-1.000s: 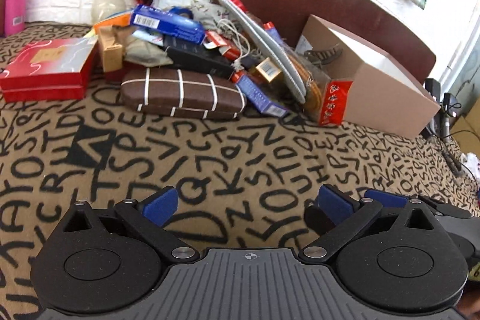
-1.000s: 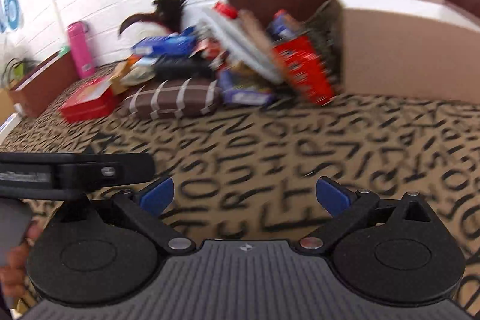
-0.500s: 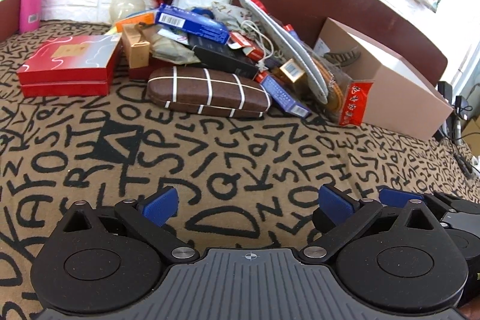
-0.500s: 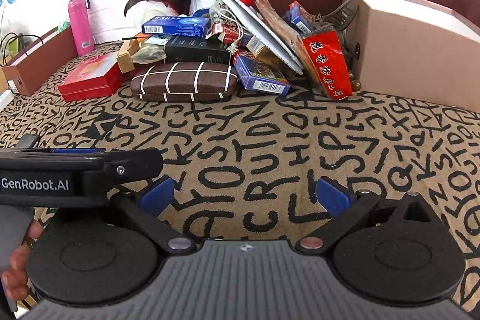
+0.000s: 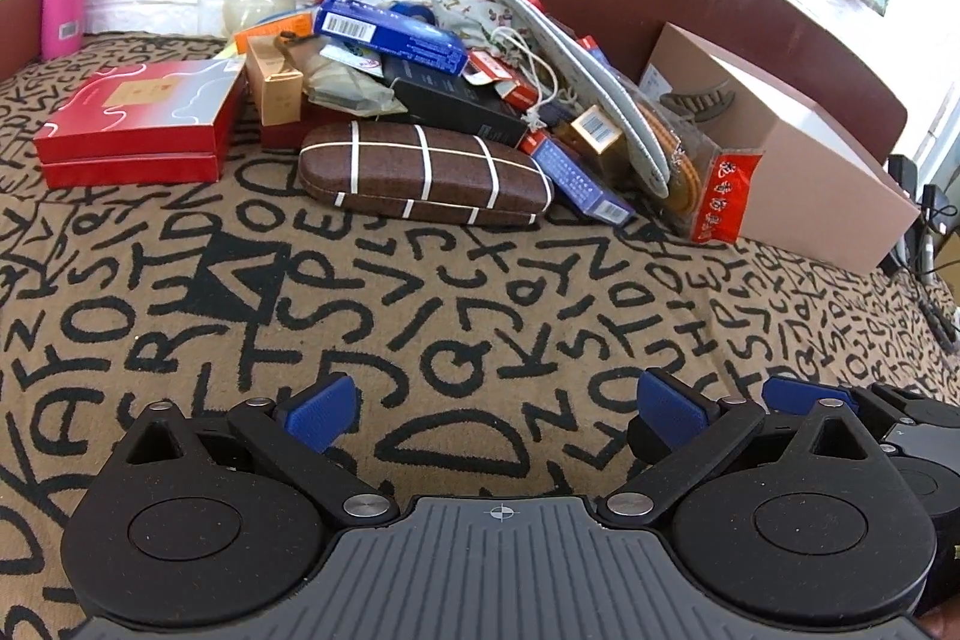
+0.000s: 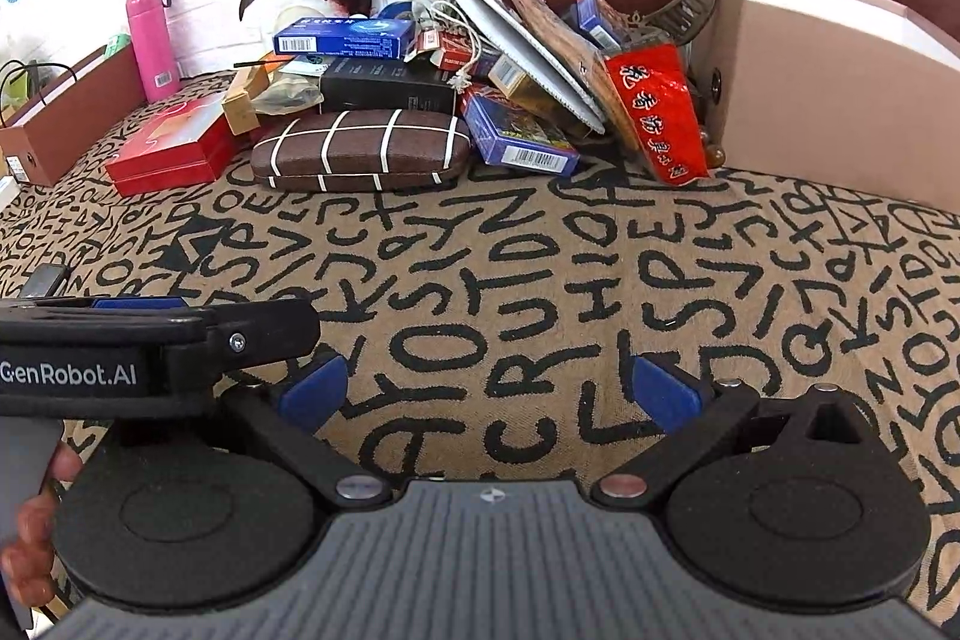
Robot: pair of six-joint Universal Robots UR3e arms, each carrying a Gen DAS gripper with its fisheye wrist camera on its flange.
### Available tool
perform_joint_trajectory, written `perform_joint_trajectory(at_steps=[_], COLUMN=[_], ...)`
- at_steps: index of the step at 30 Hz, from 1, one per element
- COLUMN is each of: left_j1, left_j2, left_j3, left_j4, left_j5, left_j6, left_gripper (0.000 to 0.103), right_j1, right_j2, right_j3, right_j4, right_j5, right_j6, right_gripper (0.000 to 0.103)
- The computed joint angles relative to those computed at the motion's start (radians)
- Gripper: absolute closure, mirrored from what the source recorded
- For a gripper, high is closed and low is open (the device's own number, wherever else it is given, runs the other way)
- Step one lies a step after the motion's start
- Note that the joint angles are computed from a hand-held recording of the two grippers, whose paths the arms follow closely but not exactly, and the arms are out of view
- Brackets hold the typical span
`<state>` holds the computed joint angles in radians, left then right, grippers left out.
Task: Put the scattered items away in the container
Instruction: 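Move both grippers to the brown striped glasses case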
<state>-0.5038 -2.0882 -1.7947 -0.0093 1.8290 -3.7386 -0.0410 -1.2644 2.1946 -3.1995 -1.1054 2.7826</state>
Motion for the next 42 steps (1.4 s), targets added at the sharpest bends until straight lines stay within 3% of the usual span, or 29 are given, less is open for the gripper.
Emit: perform_joint_trajectory(at_steps=[6,15,23,27,34,39,42], left_j1=[0.031,0.150,0.258,0.321,0.365,0.374,0.357], left_j2=[-0.020,-0.040,-0.074,-0.112,-0.201,-0.227,-0.212], left_j3=[0.045,0.088,0.103,0.125,0.208,0.249,0.256], left_j4=[-0.003,0.011,0.052,0.091,0.092,0.082,0.043], left_j5=[-0.002,-0.053,-0.105,-0.204,-0.274,-0.313,-0.290], left_j6=[0.028,0.087,0.093,0.098,0.116,0.141,0.144], left_gripper=[0.000,0.004,0.005,0.004,0.004,0.009,0.010], right_j1=[0.012,0.021,0.085,0.106,0.141,0.135,0.129], right_j2=[0.047,0.151,0.282,0.365,0.505,0.586,0.586], right_j3=[-0.063,-0.179,-0.387,-0.526,-0.716,-0.827,-0.819], right_j4=[0.031,-0.005,0.087,0.169,0.166,0.180,0.171], right_j5=[-0.006,0.078,0.115,0.148,0.120,0.170,0.194], right_j6=[0.008,0.004,-0.015,-0.002,0.003,0.017,0.009], right_gripper=[0.002,0.002,0.014,0.024,0.025,0.025,0.029])
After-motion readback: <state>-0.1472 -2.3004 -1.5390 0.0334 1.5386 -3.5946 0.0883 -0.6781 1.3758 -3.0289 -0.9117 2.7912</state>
